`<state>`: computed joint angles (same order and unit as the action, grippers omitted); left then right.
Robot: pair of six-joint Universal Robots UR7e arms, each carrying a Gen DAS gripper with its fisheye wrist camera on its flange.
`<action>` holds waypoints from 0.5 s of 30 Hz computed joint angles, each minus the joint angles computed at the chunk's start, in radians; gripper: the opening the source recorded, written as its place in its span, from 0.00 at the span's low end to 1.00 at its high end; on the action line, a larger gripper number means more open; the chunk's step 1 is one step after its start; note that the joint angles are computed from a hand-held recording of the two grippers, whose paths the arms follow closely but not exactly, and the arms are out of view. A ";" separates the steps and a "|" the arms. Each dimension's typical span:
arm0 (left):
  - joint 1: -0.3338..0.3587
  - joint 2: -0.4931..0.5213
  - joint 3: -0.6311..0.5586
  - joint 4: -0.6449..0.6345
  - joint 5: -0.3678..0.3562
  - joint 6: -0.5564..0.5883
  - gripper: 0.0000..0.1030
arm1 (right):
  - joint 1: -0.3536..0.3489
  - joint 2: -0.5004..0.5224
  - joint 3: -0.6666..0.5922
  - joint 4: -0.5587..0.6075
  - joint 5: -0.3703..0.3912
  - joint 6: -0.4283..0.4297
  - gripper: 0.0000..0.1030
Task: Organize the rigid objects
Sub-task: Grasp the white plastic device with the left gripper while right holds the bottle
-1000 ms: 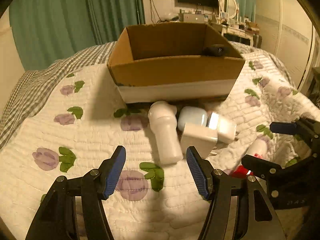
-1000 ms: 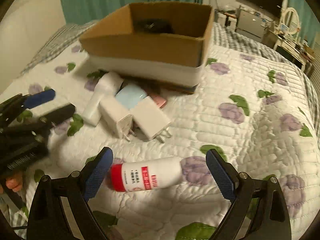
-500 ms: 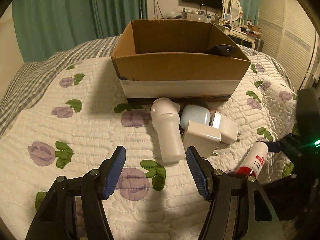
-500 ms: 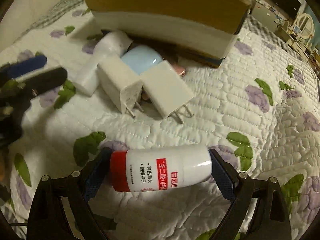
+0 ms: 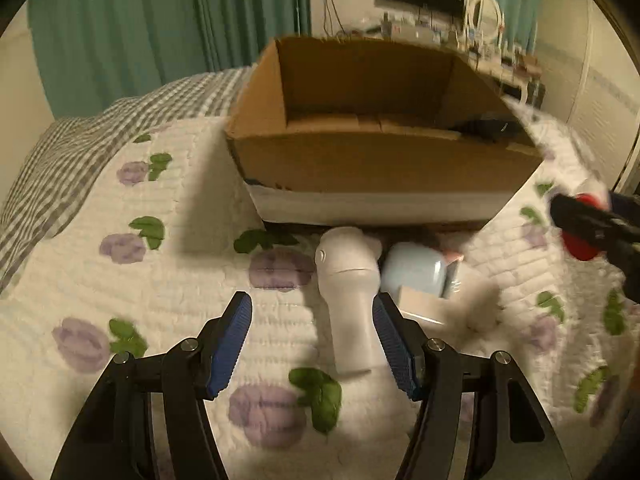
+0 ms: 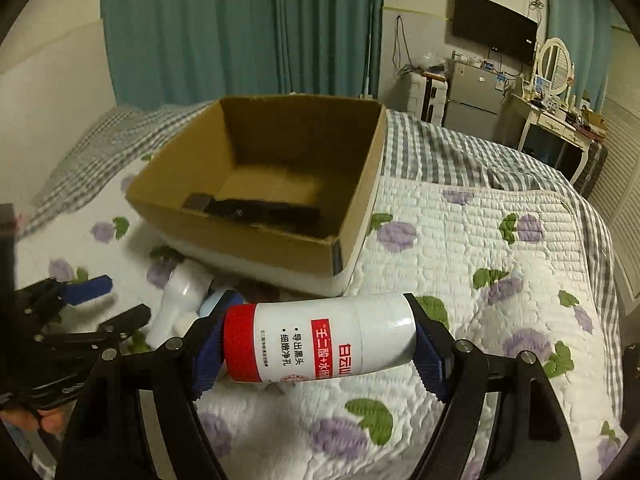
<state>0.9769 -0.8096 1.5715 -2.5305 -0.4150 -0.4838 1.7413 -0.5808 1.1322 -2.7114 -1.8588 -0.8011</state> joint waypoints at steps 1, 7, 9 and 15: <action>0.011 0.013 -0.023 0.027 -0.010 0.005 0.62 | -0.003 0.003 -0.006 0.013 -0.002 0.007 0.76; 0.043 0.086 -0.153 0.171 -0.015 0.010 0.61 | -0.027 0.008 -0.036 0.081 -0.006 0.072 0.76; 0.056 0.102 -0.186 0.183 -0.025 0.012 0.61 | -0.031 0.004 -0.038 0.088 0.001 0.084 0.76; 0.051 0.081 -0.134 0.065 -0.065 0.096 0.43 | -0.031 0.004 -0.024 0.070 -0.012 0.065 0.76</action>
